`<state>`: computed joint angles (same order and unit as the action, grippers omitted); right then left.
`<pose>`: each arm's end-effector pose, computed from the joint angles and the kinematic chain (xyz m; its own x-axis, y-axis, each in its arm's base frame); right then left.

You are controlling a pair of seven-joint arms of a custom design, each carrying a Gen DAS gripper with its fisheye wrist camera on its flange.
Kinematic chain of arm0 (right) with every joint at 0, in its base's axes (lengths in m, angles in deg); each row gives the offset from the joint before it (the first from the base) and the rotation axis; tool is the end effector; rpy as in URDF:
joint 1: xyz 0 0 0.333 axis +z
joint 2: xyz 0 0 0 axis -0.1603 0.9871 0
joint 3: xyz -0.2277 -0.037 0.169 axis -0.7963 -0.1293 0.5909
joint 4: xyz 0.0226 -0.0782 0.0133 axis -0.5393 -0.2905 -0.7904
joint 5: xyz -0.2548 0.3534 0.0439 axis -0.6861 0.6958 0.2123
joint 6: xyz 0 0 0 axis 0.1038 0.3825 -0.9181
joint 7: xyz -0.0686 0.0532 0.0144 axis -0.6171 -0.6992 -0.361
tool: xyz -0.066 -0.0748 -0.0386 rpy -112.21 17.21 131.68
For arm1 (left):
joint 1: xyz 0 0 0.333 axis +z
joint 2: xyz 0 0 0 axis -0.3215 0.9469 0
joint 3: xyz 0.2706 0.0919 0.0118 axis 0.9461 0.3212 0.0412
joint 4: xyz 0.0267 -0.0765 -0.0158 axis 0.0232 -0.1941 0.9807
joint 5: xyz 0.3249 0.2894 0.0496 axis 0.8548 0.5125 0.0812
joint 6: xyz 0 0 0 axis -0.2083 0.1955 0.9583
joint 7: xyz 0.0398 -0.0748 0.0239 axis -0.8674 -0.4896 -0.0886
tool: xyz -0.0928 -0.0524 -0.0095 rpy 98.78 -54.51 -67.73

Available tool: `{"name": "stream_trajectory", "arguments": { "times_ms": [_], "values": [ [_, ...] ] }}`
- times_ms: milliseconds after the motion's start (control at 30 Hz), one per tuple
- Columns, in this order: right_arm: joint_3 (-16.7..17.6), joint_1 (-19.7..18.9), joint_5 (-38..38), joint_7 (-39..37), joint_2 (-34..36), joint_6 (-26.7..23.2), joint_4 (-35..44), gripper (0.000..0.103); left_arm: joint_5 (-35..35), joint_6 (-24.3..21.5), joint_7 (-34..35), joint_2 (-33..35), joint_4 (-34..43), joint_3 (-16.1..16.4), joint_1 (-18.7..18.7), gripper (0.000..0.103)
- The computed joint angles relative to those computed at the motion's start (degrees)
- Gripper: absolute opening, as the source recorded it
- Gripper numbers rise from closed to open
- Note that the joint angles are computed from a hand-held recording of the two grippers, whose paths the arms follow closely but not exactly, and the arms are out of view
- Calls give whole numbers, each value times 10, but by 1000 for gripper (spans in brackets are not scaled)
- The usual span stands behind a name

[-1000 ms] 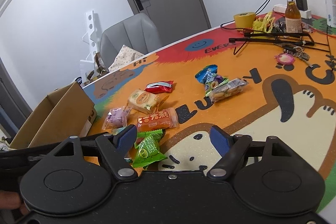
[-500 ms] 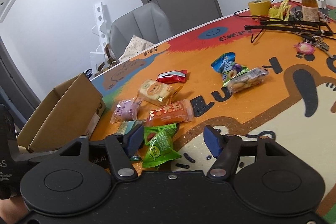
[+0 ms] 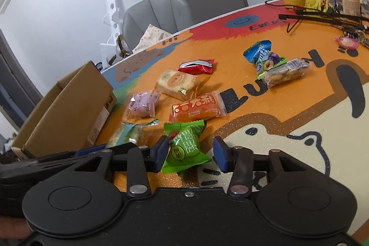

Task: Organize snacks
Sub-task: 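Grasp the green-wrapped pastry with the left tool while the right tool grasps the green packet, then carry both snacks over the cardboard box and open both tools to drop them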

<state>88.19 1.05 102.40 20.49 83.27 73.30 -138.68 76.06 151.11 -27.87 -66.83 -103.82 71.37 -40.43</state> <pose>0.7407 0.2175 0.4142 0.4859 -0.8163 -0.3124 -0.6653 -0.1136 -0.7379 0.6429 -0.3660 0.4486 0.1681 -0.9614 0.2179 -0.6223 -0.2750 -0.7329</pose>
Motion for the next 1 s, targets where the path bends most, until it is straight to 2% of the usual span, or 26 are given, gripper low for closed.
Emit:
{"name": "stream_trajectory", "arguments": {
  "times_ms": [100,333,633,1000],
  "values": [
    [3,-5,8,-2,-6,-4,-7,25,3,4,-4,-6,-7,0,0,43],
    [13,-10,50,-50,-38,34,-44,23,27,17,-22,-23,-20,0,-2,43],
    [25,-12,116,-103,-64,45,-58,23,82,28,-70,-65,-50,-1,0,43],
    [33,1,180,-159,-79,55,-56,23,148,22,-130,-126,-98,-17,23,43]
  ]
}}
